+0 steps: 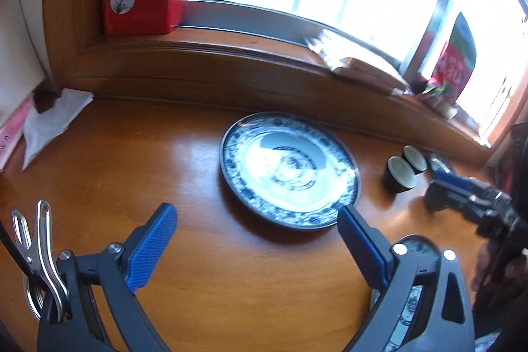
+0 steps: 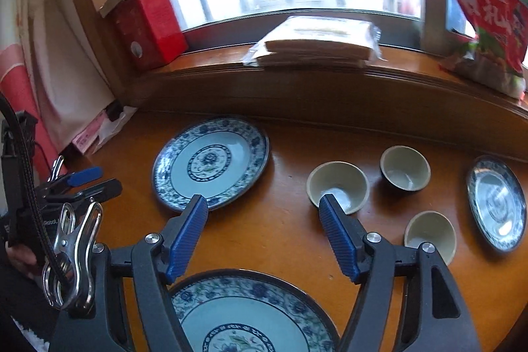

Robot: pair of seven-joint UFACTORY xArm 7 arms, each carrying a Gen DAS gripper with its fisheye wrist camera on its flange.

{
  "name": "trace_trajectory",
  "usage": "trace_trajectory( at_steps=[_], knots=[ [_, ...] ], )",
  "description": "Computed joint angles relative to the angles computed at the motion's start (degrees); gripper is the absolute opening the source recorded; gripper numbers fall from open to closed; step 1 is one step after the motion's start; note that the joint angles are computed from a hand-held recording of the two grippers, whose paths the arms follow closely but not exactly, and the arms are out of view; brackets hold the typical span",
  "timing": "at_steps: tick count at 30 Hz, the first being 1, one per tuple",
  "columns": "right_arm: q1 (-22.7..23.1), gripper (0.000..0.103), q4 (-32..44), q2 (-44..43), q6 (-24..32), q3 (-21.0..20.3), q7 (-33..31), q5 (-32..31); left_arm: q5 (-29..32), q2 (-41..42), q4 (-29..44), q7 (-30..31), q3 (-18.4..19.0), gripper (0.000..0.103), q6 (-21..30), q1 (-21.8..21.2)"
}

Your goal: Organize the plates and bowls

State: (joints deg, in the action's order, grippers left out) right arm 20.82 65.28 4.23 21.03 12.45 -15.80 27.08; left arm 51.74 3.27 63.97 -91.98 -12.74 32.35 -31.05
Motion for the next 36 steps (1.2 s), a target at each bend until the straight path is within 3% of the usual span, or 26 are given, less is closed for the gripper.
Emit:
trace_trajectory(
  at_steps=[2,5,9,14,17,24,27,30,32,34,36],
  knots=[
    [-0.4,0.072,3.6,2.3,4.3,0.9,-3.7,3.9,1.3,0.3,0.5,0.1,0.4,0.1,-1.2,0.3],
    [-0.2,0.072,7.0,5.1,6.6,1.3,-4.0,4.2,1.9,2.0,2.8,1.2,0.6,0.1,0.2,0.0],
    [1.6,0.067,12.6,9.6,11.6,-0.6,6.7,-5.8,-2.6,4.4,5.0,5.9,1.7,0.1,-0.5,0.4],
    [-0.3,0.064,18.5,15.0,16.9,0.5,12.5,-4.1,-6.6,6.3,4.1,9.5,4.2,0.1,-7.2,1.5],
    [0.1,0.064,21.5,17.5,19.0,0.1,15.3,-6.2,-12.2,7.9,3.5,13.7,5.0,0.097,-11.8,2.8],
    [2.7,0.064,27.0,22.5,19.5,-1.3,22.3,-13.6,-19.4,11.1,3.3,17.0,8.1,0.094,-18.2,2.6],
    [2.8,0.064,29.4,24.8,20.5,-1.1,24.2,-14.5,-23.8,12.3,3.5,20.7,8.1,0.082,-19.1,3.1],
    [2.6,0.064,31.2,26.7,20.9,-0.5,24.4,-14.3,-22.8,12.5,3.3,20.3,10.6,0.079,-20.1,1.0],
    [0.9,0.063,30.3,27.0,18.4,1.5,21.8,-11.4,-19.6,13.2,4.1,18.6,13.0,0.077,-20.0,-1.3],
    [-2.8,0.059,28.4,27.5,14.7,5.6,16.4,-3.9,-15.4,14.5,6.8,16.7,14.9,0.081,-15.9,-4.2],
    [-3.3,0.059,27.1,27.3,12.8,6.0,14.9,-1.3,-13.0,15.9,9.7,17.9,14.2,0.084,-11.1,-5.1]
  ],
)
